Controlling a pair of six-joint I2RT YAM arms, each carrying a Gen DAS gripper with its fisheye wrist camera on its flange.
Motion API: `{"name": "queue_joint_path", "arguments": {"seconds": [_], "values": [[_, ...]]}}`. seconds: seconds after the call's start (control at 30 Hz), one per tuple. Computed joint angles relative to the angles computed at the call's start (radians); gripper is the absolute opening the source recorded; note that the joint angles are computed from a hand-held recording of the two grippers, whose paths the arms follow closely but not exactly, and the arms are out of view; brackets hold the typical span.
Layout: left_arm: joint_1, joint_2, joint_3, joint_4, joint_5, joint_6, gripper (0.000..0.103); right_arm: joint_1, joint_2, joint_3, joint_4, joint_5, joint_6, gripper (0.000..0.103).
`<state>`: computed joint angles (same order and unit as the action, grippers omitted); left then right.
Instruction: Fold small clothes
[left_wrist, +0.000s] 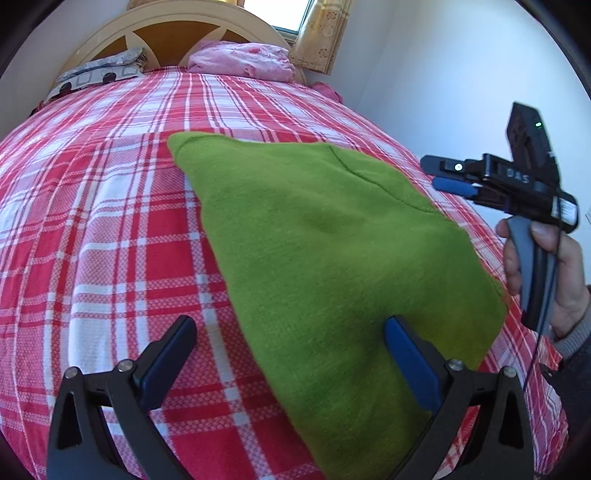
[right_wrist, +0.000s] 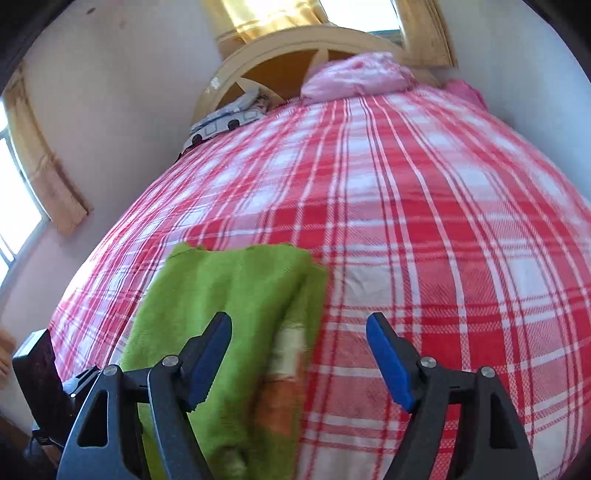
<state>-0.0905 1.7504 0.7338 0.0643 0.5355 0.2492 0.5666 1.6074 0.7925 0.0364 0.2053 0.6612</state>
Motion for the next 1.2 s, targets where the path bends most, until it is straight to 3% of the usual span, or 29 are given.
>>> {"name": "queue_joint_path", "arguments": {"seconds": [0.17,0.27,0.4,0.57,0.9,1.03,1.13,1.2], "values": [[-0.001,0.003,0.002,-0.016,0.036,0.02,0.103,-0.132,0.083,-0.093,0.242,-0.255,0.049,0.076],[-0.009,0.006,0.006,-0.026,0.038,0.028,0.103,-0.168,0.155,-0.114,0.389,-0.332,0.094,0.076],[-0.009,0.014,0.014,-0.032,0.047,0.028,0.103,-0.182,0.209,-0.083,0.429,-0.375,0.101,0.076],[-0.011,0.019,0.014,-0.026,0.047,0.03,0.103,-0.203,0.297,-0.016,0.51,-0.531,0.105,0.076],[-0.013,0.023,0.017,-0.026,0.04,0.037,0.103,-0.204,0.389,0.068,0.527,-0.594,0.106,0.075],[-0.025,0.022,0.016,-0.02,0.02,0.037,0.103,-0.2,0.428,0.116,0.49,-0.601,0.095,0.047],[-0.035,0.018,0.015,-0.02,0.006,0.042,0.103,-0.194,0.427,0.115,0.488,-0.578,0.093,0.042],[-0.035,0.014,0.012,-0.023,0.016,0.051,0.097,-0.182,0.416,0.107,0.476,-0.546,0.08,0.041]]}}
